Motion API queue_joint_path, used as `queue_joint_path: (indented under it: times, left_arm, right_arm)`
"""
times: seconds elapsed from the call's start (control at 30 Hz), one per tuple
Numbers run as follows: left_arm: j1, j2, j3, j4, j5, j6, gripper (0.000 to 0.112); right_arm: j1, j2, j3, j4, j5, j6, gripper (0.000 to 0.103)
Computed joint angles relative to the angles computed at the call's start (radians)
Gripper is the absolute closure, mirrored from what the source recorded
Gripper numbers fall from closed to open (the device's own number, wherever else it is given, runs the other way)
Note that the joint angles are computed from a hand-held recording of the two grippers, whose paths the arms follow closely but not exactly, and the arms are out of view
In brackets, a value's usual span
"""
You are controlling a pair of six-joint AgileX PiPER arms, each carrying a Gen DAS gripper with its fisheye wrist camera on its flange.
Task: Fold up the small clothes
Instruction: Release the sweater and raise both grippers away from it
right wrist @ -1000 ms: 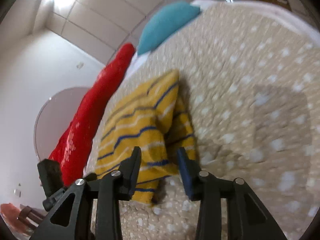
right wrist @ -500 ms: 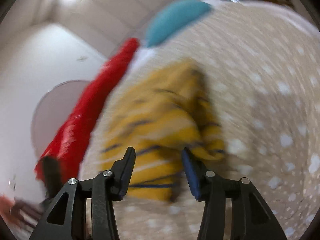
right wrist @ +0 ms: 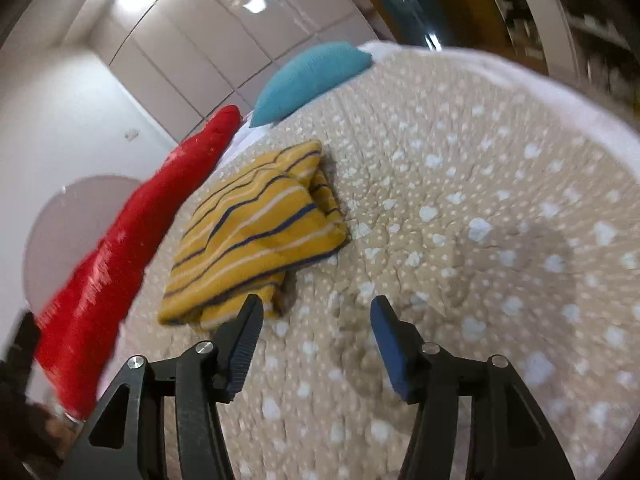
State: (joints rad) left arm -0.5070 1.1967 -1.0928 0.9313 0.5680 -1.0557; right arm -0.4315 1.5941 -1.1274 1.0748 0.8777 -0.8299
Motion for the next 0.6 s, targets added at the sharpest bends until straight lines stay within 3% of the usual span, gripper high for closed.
queue_joint_path:
  times: [0.13, 0.37, 0.47, 0.6]
  left_arm:
    - [-0.030, -0.026, -0.033, -0.199, 0.068, 0.197, 0.009]
    - [-0.058, -0.079, -0.002, -0.341, 0.131, 0.246, 0.009]
    - [-0.109, -0.101, 0.015, -0.277, 0.183, 0.163, 0.009]
    - [-0.251, -0.151, 0.048, -0.031, 0.293, -0.079, 0.009]
  right_arm:
    - [0.012, -0.122, 0.093, -0.075, -0.044, -0.022, 0.034]
    - [0.045, -0.208, 0.199, -0.171, -0.077, -0.011, 0.033]
    - [0.050, -0.230, 0.223, -0.189, -0.070, 0.004, 0.033]
    - [0.076, -0.321, 0.263, -0.222, -0.116, 0.009, 0.032]
